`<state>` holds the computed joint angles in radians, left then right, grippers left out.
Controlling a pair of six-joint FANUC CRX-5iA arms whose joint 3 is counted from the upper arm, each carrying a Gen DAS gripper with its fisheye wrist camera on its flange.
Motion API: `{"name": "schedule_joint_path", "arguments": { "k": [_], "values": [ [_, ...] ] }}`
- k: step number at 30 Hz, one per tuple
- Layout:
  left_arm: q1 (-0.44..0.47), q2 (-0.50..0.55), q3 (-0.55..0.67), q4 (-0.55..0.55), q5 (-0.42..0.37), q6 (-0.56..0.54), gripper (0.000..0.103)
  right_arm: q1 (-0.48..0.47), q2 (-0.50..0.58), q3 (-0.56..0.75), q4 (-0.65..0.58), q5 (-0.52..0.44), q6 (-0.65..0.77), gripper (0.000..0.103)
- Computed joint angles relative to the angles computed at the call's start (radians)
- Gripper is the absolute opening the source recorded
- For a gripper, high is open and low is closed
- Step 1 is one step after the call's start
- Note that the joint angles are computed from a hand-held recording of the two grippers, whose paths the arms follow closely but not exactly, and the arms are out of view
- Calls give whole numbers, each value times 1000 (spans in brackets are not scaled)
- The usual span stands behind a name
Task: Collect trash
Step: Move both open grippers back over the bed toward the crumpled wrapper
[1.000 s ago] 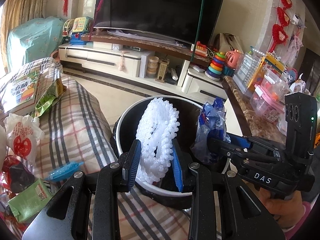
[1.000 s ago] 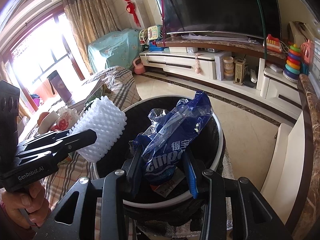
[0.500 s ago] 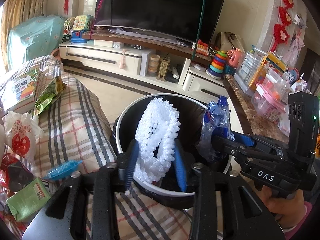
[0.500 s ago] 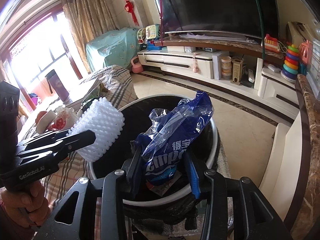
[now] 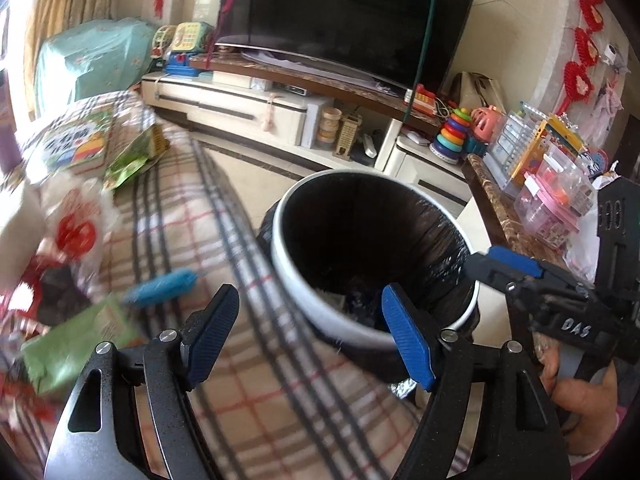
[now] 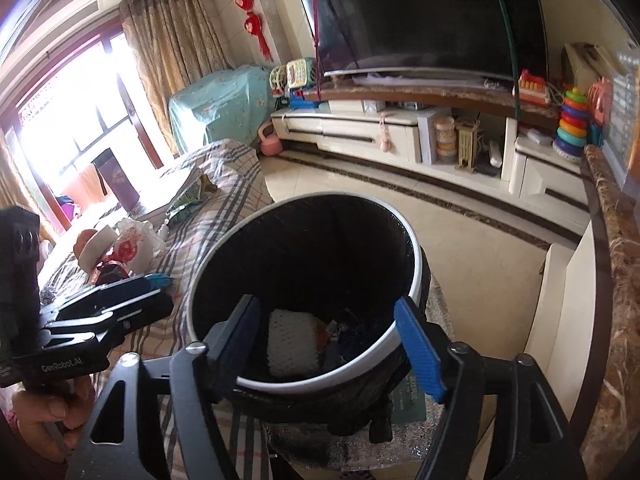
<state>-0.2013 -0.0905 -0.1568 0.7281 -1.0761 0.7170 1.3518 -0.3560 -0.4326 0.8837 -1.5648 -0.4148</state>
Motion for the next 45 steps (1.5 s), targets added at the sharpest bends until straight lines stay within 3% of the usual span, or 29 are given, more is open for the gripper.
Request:
{"name": "schedule_joint_path", "arguments": {
  "k": [3, 9, 20, 30, 45],
  "values": [
    [37, -33, -38, 6, -7, -10, 76, 16, 9, -2, 18, 11, -30, 90],
    [119, -100, -109, 33, -27, -50, 76, 33, 49, 12, 43, 54, -58, 96],
    [324, -197, -214, 94, -84, -104, 78, 24, 136, 54, 51, 193, -70, 97],
    [503, -255, -276, 131, -129, -147, 78, -7, 227, 124, 41, 312, 3, 97],
    [634, -278, -307, 105, -142, -150, 79, -49, 293, 185, 17, 398, 91, 97]
  ]
}}
